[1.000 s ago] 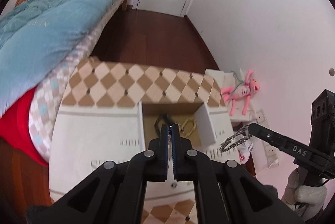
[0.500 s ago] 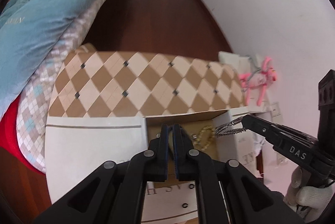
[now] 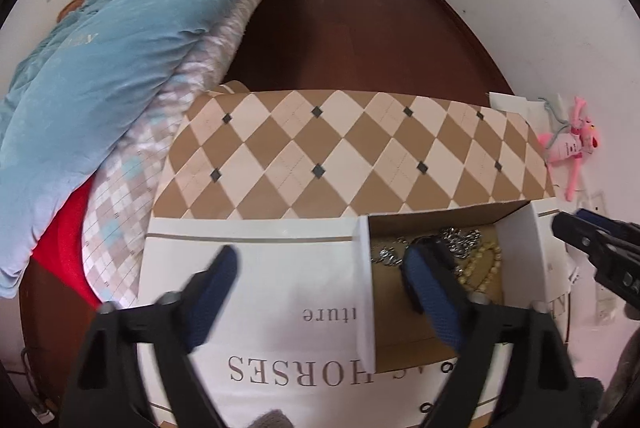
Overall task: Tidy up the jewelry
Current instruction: 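Grasp the thin chain with the left gripper while the right carries the bracelet into the box, then lift both tools back from the box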
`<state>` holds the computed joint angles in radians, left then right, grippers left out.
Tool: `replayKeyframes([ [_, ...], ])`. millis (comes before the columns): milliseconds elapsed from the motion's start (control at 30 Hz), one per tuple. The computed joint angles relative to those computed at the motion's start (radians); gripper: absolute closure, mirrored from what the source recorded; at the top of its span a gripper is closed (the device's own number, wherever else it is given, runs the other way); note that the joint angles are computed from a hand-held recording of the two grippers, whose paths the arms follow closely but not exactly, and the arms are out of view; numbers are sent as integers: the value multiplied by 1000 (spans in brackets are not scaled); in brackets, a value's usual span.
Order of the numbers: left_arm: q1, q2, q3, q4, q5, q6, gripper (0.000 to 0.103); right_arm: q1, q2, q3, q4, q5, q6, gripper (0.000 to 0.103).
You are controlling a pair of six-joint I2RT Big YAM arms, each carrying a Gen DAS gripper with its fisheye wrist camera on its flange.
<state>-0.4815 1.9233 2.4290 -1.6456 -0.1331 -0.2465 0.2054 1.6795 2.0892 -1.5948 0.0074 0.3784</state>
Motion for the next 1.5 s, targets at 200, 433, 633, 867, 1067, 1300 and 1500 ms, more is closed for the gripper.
replayKeyframes([
  [200, -13, -125, -227, 128, -14, -27, 0, 46, -81, -114, 22, 167, -12, 5],
  [433, -37, -196, -350, 175, -26, -66, 0, 96, -159, -256, 53, 237, 20, 1],
  [633, -52, -235, -394, 189, -28, -81, 0, 103, -200, -313, 71, 229, 52, 1],
  [867, -81, -293, -405, 192, -47, -100, 0, 125, -253, -320, 65, 256, 83, 1],
  [1067, -111, -343, -398, 178, -89, -108, 0, 157, -310, -303, 44, 300, 113, 1],
  [1300, -141, -388, -373, 138, -100, -127, 0, 201, -367, -267, 11, 355, 146, 1],
  [1500, -164, -412, -338, 110, -117, -142, 0, 249, -393, -206, -34, 413, 173, 1],
])
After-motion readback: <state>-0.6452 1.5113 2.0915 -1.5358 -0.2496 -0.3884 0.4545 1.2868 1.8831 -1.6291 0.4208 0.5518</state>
